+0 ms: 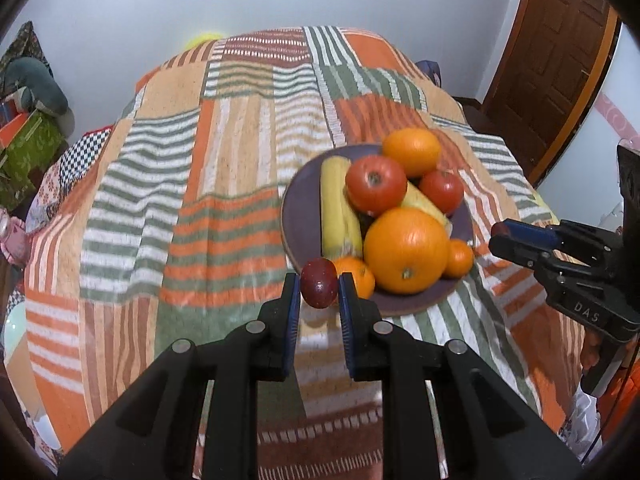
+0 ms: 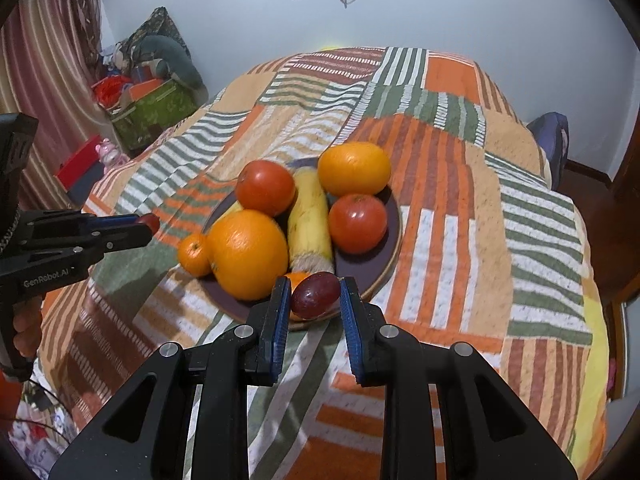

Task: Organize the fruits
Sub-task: 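Lower both plums onto the plate and open both grippers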

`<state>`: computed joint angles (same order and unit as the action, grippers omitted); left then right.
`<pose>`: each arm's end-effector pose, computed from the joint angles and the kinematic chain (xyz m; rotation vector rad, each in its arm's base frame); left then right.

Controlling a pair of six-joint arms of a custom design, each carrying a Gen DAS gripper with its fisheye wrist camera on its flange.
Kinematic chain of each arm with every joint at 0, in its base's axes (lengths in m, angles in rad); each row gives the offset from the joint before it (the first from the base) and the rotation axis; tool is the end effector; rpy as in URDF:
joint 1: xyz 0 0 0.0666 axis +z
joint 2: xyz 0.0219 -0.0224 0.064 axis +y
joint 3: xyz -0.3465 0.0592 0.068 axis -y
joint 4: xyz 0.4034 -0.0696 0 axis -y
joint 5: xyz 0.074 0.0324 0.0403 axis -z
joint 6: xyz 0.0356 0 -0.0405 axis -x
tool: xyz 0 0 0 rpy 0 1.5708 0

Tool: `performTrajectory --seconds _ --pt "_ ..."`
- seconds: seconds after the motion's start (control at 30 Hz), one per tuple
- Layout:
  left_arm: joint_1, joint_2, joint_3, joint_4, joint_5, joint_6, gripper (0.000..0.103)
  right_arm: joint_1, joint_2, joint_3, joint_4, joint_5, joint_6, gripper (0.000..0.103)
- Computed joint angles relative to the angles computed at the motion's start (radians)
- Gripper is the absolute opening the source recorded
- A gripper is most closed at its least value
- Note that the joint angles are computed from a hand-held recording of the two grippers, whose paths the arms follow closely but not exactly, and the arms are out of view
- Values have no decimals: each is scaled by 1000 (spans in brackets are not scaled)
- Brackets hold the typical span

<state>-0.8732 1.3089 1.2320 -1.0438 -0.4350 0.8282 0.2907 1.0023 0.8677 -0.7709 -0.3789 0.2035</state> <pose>0.2978 -0.3325 0.3561 -0.0709 2.5265 -0.0665 0.3397 0.1149 0.3207 -0.7562 2.3346 0.5060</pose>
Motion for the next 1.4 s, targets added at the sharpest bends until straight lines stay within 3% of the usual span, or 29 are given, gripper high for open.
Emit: performTrajectory --seconds 0.4,0.8,1.2,1.4 --pt "72 59 29 62 39 -57 19 -14 80 39 41 12 -7 23" --pt "128 104 21 100 99 -65 19 -8 129 51 42 19 8 23" --pt "141 127 18 101 120 -53 19 -11 147 57 45 14 10 23" --pt "139 121 18 88 117 -39 26 -6 147 65 31 16 8 23"
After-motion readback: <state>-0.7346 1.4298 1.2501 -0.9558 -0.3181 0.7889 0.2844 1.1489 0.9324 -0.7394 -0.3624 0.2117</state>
